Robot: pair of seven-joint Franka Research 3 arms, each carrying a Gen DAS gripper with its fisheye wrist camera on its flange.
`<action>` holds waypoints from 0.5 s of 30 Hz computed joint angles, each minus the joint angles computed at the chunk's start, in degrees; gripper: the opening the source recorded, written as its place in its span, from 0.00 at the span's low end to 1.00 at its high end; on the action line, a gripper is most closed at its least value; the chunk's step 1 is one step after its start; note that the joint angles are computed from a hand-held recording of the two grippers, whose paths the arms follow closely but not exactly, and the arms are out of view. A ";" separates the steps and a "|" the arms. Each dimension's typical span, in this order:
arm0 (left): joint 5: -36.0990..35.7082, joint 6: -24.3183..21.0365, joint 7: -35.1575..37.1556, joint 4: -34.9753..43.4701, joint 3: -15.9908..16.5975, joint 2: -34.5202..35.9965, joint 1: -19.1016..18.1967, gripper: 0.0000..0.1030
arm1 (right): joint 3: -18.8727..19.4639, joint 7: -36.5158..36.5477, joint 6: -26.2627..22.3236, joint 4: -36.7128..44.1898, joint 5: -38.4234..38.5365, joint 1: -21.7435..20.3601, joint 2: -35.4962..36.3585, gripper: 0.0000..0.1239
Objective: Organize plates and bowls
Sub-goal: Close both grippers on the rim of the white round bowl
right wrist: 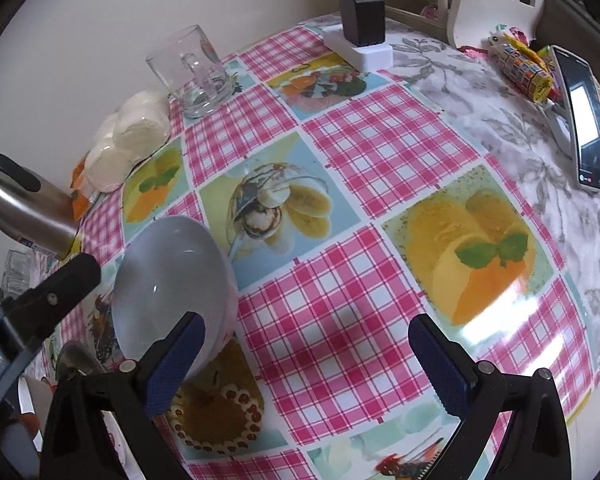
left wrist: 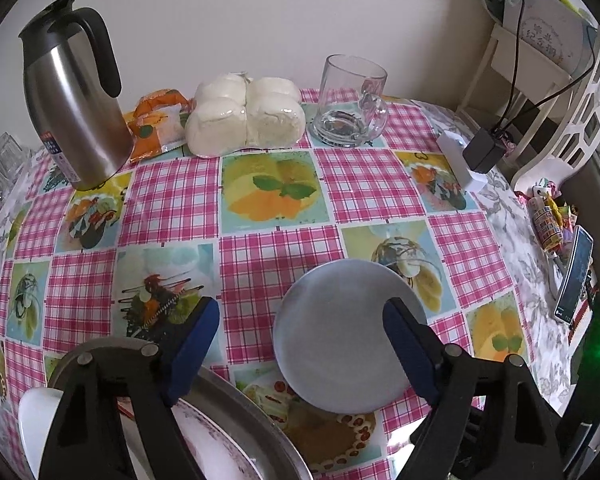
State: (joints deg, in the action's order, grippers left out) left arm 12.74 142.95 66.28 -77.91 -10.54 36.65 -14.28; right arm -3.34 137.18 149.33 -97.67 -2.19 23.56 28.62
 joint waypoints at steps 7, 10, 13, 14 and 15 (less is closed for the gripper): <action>-0.58 -0.61 0.58 0.48 -0.31 0.61 0.14 0.82 | 0.62 -0.91 0.10 1.89 0.87 0.12 2.24 0.69; -0.86 -0.83 0.87 0.57 -0.40 0.76 0.21 0.81 | 1.78 -2.53 2.54 1.49 3.22 -0.67 2.72 0.57; -1.21 -1.23 1.08 0.81 -0.48 1.10 0.29 0.80 | 3.07 -5.07 5.20 1.35 5.87 -1.38 3.27 0.45; -1.30 -1.31 1.12 0.87 -0.49 1.20 0.29 0.80 | 3.44 -5.95 5.84 1.42 6.76 -1.56 3.49 0.43; -1.36 -1.50 1.15 1.01 -0.48 1.32 0.27 0.80 | 3.72 -6.75 6.54 1.30 7.65 -1.74 3.56 0.37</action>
